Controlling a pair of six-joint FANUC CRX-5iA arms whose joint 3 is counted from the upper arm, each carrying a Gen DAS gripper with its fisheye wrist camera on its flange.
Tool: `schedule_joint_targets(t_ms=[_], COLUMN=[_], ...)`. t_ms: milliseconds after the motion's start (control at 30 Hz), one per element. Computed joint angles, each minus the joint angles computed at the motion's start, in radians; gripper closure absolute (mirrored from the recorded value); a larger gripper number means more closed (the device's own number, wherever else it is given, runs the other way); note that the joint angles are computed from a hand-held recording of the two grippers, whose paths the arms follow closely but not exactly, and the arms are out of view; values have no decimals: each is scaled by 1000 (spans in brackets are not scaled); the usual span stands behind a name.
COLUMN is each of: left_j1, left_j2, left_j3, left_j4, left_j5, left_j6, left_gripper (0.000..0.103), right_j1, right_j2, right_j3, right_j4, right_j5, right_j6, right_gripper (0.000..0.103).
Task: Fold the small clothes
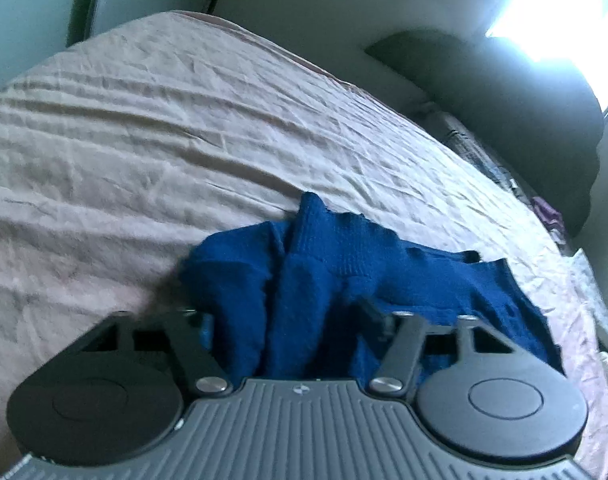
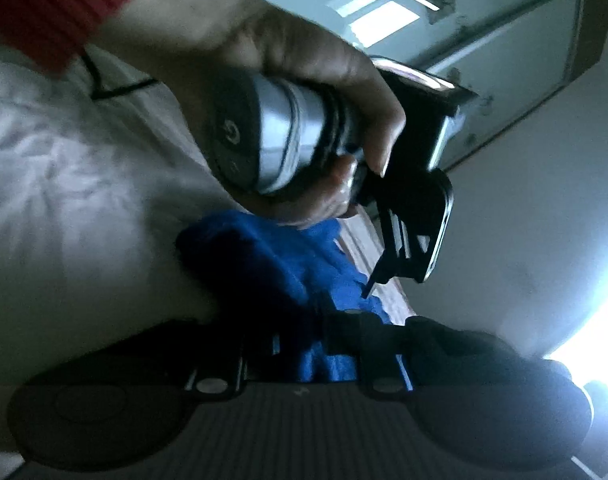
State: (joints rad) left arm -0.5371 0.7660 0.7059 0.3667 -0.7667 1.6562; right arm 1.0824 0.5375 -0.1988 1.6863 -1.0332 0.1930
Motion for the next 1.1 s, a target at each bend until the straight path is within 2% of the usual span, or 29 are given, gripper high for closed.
schedule_joint_targets(t_ms=[133, 200, 233, 267, 533, 700, 800, 900, 967, 1100], left_j1=[-3, -4, -3, -3, -22, -46, -66, -82, -94, -120], left_j2=[3, 5, 3, 0, -39, -52, -58, -57, -55, -34], left_j3=[12, 7, -4, -14, -16, 21, 44, 71, 93, 162], left_j4=[-26, -10, 13, 22, -67, -143, -185, -194, -202, -228], left_j5=[-6, -2, 3, 12, 23, 2, -2, -8, -12, -39], left_j6=[-8, -18, -28, -28, 27, 76, 106, 124, 137, 174], left_gripper=[60, 74, 81, 84, 91, 92, 92, 93, 93, 93], right_j1=[17, 36, 38, 28, -3, -67, -134, -227, -292, -405], right_j2=[-4, 11, 11, 7, -109, -237, -323, -386, -426, -490], right_j3=[10, 32, 39, 38, -62, -173, -254, -310, -342, -367], right_j4=[-23, -32, -46, -52, -31, 43, 160, 348, 515, 830], right_j5=[4, -24, -17, 17, 140, 294, 410, 528, 592, 678], right_j6=[33, 70, 79, 72, -122, -439, -692, -979, -1201, -1588], right_gripper=[86, 86, 90, 96, 97, 97, 97, 97, 97, 97])
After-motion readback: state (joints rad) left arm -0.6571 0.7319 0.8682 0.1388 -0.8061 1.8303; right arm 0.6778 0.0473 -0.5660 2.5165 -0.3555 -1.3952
